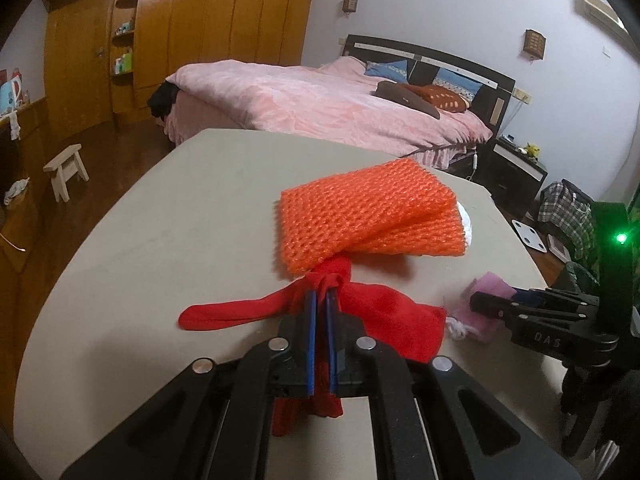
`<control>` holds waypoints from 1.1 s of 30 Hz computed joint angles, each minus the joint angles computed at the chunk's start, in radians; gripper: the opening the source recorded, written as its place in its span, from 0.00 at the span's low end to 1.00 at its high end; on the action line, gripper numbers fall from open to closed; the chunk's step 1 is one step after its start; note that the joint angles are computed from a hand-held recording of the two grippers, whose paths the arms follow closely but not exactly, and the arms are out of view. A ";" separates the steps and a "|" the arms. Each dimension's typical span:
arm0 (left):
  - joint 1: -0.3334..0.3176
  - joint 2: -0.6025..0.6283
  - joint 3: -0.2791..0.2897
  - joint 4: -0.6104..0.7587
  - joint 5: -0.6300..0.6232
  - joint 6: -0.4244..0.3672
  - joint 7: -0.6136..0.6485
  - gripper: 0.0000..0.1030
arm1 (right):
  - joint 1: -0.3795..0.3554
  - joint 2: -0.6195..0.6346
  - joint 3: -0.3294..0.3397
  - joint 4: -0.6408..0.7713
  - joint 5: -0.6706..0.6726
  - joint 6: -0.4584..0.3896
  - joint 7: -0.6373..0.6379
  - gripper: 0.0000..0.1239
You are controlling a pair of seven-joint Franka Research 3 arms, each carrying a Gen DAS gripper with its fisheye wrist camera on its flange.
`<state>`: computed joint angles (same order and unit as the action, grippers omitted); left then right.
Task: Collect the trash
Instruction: 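Carry the red glove and pink cloth over the bin with both grippers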
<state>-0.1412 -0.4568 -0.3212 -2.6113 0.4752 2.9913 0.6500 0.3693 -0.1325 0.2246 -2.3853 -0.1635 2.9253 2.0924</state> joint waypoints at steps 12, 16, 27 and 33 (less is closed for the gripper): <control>-0.034 -0.023 -0.016 0.070 -0.012 0.001 0.015 0.04 | -0.078 -0.183 0.062 -0.074 0.006 0.054 -0.004 0.23; -0.050 -0.023 -0.022 0.102 -0.013 0.009 0.020 0.04 | -0.126 -0.258 0.090 -0.097 0.019 0.052 -0.004 0.23; -0.087 0.042 -0.053 0.223 -0.010 0.022 0.034 0.04 | -0.196 -0.463 0.093 -0.177 0.078 -0.010 -0.057 0.24; -0.104 0.117 -0.089 0.318 0.021 0.037 0.036 0.04 | -0.222 -0.579 0.080 -0.237 0.113 -0.047 -0.082 0.24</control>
<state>-0.2454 -0.3397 -0.4098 -2.2937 0.4959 3.0280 0.6862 0.1472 -0.7117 0.3048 -2.6226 -0.0508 2.8787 2.0104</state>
